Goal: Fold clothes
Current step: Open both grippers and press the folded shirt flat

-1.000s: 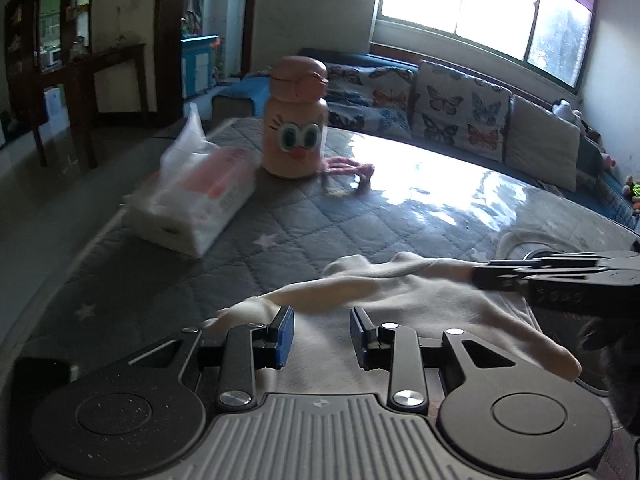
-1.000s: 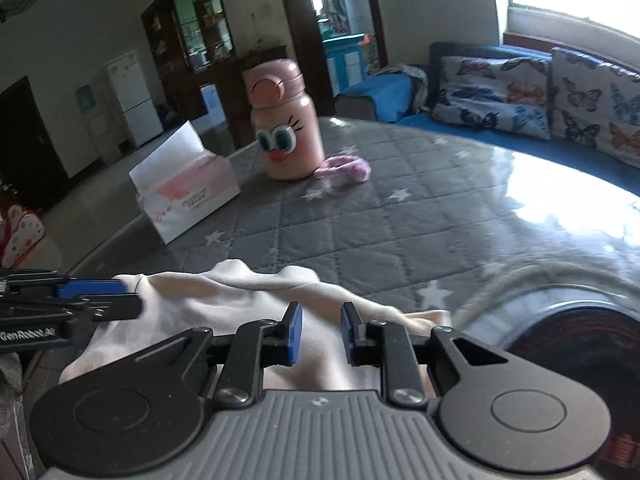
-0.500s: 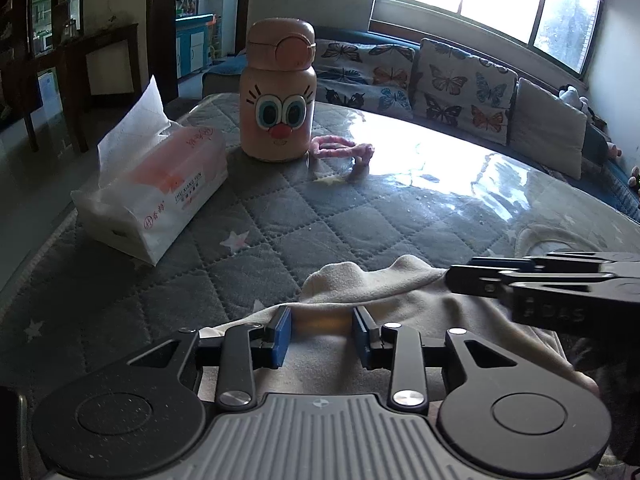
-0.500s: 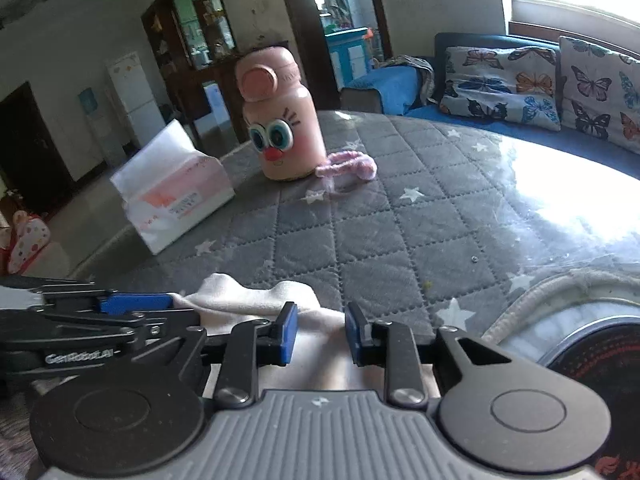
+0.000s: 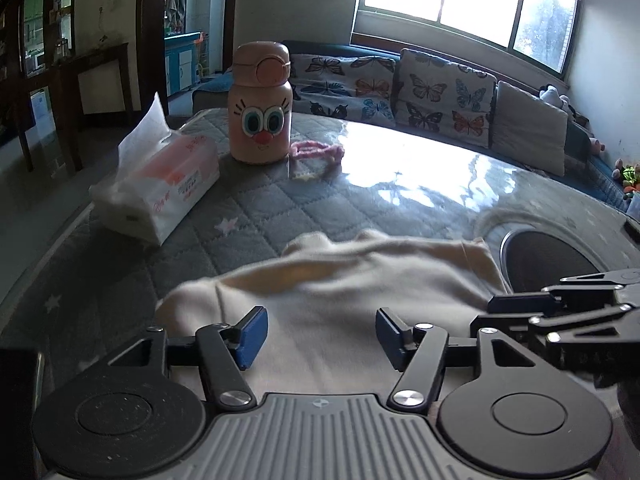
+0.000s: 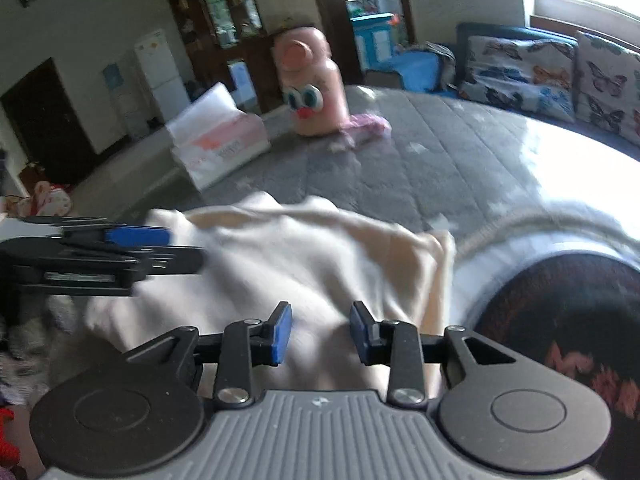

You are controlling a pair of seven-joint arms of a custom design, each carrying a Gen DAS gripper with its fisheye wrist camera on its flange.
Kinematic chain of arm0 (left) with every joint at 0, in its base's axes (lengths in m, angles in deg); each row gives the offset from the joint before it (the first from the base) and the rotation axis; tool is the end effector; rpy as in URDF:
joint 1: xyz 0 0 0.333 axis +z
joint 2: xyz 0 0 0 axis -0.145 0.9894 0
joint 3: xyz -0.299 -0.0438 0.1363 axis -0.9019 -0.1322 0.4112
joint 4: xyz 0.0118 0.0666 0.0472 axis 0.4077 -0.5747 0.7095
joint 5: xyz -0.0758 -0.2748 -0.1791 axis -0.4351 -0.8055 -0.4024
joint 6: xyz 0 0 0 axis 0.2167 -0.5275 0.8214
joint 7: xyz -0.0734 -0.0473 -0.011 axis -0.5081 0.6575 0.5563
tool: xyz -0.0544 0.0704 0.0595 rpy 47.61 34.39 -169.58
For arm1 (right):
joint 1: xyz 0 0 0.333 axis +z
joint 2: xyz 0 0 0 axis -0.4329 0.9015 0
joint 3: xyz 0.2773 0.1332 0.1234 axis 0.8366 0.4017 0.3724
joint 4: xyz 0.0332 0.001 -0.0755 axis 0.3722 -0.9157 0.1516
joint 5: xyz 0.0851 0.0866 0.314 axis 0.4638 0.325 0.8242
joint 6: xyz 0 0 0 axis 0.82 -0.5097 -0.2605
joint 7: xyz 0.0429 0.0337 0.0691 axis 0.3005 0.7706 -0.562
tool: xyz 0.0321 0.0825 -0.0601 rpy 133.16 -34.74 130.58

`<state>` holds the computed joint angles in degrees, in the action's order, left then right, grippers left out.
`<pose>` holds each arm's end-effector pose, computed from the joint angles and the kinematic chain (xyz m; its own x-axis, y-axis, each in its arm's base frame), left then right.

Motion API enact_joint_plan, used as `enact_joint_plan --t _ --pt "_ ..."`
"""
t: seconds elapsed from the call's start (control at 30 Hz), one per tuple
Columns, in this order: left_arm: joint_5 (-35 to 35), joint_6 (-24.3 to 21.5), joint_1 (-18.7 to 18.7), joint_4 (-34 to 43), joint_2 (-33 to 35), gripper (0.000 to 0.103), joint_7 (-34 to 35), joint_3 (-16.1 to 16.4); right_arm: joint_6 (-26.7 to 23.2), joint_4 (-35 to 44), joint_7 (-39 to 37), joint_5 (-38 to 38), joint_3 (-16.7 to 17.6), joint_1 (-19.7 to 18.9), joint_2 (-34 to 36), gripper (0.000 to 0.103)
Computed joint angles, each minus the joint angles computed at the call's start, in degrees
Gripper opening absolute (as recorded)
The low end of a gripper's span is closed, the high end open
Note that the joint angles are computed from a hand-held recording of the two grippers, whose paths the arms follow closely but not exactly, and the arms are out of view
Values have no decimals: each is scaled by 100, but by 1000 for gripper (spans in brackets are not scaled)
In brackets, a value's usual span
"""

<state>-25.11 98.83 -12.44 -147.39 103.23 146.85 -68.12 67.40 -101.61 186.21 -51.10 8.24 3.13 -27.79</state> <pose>0.7080 -0.1905 0.4773 -0.4884 -0.8675 0.0945 -0.6381 0.2811 -0.7168 0.6612 0.3573 0.4999 0.1393 -0.9607 -0.2399 -0.7318 0.0634 -0.6786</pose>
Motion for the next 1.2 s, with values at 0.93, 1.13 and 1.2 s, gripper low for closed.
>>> enact_joint_plan --t 0.93,1.13,1.2 --pt "-936 1287 859 -2029 -1048 103 1015 -646 211 -493 1036 -1330 -539 677 -302 67" --pt "-394 1302 298 -1918 -963 103 260 68 -256 -60 951 -1586 -590 839 -13 74" --pt "-146 1275 141 -1892 -928 103 -80 307 -323 -30 931 -1670 -595 869 6 77"
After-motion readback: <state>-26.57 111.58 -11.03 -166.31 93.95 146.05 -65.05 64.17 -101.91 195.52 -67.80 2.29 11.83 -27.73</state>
